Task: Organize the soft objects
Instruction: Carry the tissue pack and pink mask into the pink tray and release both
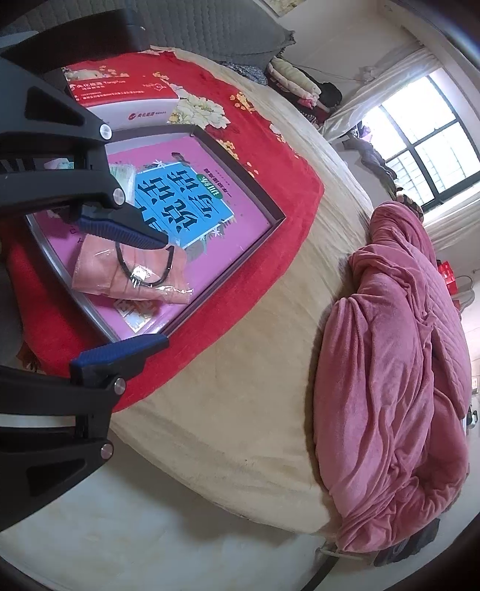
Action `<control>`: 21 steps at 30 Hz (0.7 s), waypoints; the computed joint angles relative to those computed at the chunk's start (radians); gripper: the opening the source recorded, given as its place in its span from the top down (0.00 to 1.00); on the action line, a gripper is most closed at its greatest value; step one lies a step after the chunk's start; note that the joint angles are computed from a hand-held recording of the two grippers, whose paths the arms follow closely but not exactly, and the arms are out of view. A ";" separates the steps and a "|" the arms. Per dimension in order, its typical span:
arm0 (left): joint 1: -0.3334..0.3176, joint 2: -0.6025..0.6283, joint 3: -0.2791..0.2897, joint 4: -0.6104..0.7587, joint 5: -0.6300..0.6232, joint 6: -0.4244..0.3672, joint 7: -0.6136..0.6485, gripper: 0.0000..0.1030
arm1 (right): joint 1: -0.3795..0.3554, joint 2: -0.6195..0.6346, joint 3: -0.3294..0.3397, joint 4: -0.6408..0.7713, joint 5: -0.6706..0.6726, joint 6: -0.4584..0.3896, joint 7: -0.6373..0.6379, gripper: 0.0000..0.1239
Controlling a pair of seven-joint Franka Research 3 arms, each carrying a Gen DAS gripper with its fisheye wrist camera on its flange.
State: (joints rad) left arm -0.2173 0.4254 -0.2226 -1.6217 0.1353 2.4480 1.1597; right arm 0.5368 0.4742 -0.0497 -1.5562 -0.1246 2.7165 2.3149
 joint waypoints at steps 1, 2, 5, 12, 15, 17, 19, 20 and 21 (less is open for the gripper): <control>-0.001 0.000 0.001 0.000 0.002 -0.002 -0.001 0.45 | 0.002 -0.001 -0.002 0.001 -0.002 -0.003 0.003 0.61; -0.001 -0.001 0.000 0.000 0.002 -0.003 0.000 0.44 | 0.004 -0.004 -0.004 -0.003 -0.005 -0.002 0.006 0.59; 0.002 -0.002 -0.002 -0.001 -0.002 -0.001 0.003 0.43 | 0.006 -0.011 -0.009 -0.009 -0.013 0.002 0.015 0.57; 0.011 -0.036 -0.013 -0.042 -0.024 0.031 0.023 0.36 | 0.004 -0.030 -0.008 -0.031 -0.026 0.009 0.026 0.56; 0.010 -0.061 -0.011 -0.068 -0.026 0.045 0.018 0.32 | 0.006 -0.034 -0.008 -0.027 -0.035 -0.001 0.027 0.54; 0.012 -0.078 -0.011 -0.086 -0.031 0.053 0.012 0.32 | 0.003 -0.038 -0.002 -0.029 -0.035 -0.002 0.021 0.52; 0.014 -0.099 -0.009 -0.108 -0.032 0.062 0.008 0.32 | 0.006 -0.040 -0.002 -0.025 -0.042 -0.010 0.021 0.51; 0.015 -0.109 -0.008 -0.118 -0.032 0.067 0.006 0.32 | 0.006 -0.041 -0.001 -0.025 -0.044 -0.011 0.019 0.51; 0.017 -0.120 -0.008 -0.129 -0.035 0.073 0.003 0.32 | 0.008 -0.044 -0.001 -0.026 -0.049 -0.011 0.019 0.51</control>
State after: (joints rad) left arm -0.2002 0.3055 -0.2306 -1.7511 0.1003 2.5209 1.1632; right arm 0.5444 0.4301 -0.0502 -1.5824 -0.1735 2.7050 2.3334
